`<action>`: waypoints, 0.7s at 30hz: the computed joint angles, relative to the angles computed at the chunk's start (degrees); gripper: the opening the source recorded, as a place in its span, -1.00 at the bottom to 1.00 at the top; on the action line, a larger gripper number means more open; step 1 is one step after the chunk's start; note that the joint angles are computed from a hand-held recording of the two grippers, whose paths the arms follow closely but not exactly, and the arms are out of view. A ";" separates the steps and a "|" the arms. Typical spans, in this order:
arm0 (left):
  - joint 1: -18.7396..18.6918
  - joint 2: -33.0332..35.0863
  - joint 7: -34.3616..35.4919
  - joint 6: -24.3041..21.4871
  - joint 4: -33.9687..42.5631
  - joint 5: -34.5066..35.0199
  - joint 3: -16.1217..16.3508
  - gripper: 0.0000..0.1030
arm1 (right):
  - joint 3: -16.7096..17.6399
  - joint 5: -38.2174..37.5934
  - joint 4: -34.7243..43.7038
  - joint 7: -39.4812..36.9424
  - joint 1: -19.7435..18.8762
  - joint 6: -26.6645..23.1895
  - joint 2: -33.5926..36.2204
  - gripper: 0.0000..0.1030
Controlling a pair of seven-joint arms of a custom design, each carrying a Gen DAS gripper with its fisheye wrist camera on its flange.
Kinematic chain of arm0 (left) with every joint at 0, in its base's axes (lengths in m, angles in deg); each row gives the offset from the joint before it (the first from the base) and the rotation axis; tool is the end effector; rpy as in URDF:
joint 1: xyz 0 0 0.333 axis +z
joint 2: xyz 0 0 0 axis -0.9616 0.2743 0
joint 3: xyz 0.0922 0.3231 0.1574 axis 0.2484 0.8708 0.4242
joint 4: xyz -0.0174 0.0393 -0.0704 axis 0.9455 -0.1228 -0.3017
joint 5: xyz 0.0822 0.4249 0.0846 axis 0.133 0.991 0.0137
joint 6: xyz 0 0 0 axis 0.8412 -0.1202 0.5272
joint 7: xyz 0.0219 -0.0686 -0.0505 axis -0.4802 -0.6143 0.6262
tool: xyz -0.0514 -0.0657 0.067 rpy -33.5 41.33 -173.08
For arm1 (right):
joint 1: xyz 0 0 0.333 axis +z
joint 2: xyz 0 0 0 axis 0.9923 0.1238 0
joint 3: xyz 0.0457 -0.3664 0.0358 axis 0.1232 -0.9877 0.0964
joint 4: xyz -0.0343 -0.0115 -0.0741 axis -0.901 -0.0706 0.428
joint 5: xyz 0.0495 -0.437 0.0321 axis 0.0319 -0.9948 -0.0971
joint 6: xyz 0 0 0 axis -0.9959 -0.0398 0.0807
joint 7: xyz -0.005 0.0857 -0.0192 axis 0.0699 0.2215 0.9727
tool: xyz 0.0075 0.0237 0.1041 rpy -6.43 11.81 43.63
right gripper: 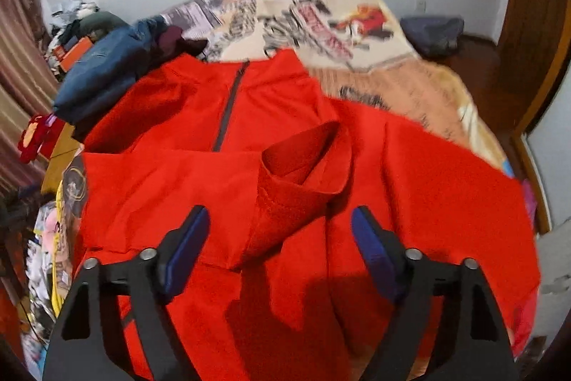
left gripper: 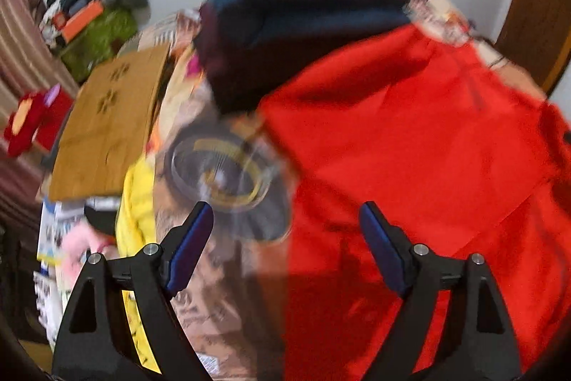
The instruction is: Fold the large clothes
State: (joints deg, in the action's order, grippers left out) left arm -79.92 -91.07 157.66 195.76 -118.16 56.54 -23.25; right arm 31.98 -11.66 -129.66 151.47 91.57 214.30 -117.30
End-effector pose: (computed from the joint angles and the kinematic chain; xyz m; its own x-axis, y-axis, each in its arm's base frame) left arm 0.4549 -0.0818 0.5251 -0.1125 -0.9905 -0.0790 -0.8550 0.1370 -0.5002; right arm 0.4206 0.1212 0.5828 0.0011 -0.9778 -0.2093 -0.8525 0.1084 -0.5113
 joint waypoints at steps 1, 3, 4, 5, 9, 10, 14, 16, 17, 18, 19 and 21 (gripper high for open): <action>-0.02 0.22 0.10 -0.32 -0.56 -0.09 0.07 0.62 | 0.04 0.29 0.27 0.49 -0.01 -0.35 0.86 0.19; -0.65 0.96 1.24 -0.72 -1.63 -1.37 0.87 0.62 | 0.17 0.32 0.68 1.23 -0.07 -1.05 2.05 0.00; -1.01 1.62 1.91 -0.79 -1.96 -2.09 1.13 0.62 | 0.65 -0.37 0.71 1.90 -0.46 -0.65 2.68 -0.13; -1.20 2.17 2.60 -0.50 -2.23 -2.61 1.29 0.62 | 1.07 -1.13 1.06 2.69 -0.82 -0.74 3.15 -0.31; -0.42 5.49 0.77 1.62 -1.92 -1.19 -1.15 0.62 | 2.31 -4.60 2.17 5.59 -1.88 -0.99 4.58 -0.68; 0.03 6.33 -0.35 2.33 -1.69 -0.22 -1.85 0.62 | 2.43 -5.42 2.45 5.86 -1.88 -0.99 4.65 -0.76; 1.61 8.19 -5.93 5.46 -0.78 4.72 -4.15 0.62 | 2.65 -8.13 3.77 6.36 -2.12 0.26 4.29 -0.84; 0.59 7.59 -6.20 6.21 -0.84 3.53 -3.25 0.62 | 2.61 -9.32 4.56 6.33 -2.37 1.79 4.13 -0.85; 0.15 7.33 -6.27 7.25 -0.98 2.63 -2.68 0.62 | 2.44 -9.53 4.93 6.18 -2.39 2.79 3.74 -0.86; 0.13 7.18 -6.55 7.80 -1.00 2.51 -2.49 0.62 | 2.56 -10.04 5.36 6.33 -2.75 3.72 3.24 -0.86; 0.82 7.18 -7.76 8.35 -0.92 3.43 -2.91 0.62 | 2.99 -10.94 5.91 6.74 -3.45 4.62 2.85 -0.86; 4.19 7.57 -13.18 8.72 -0.40 8.99 -5.41 0.62 | 3.76 -12.61 7.16 7.61 -4.87 6.27 2.71 -0.87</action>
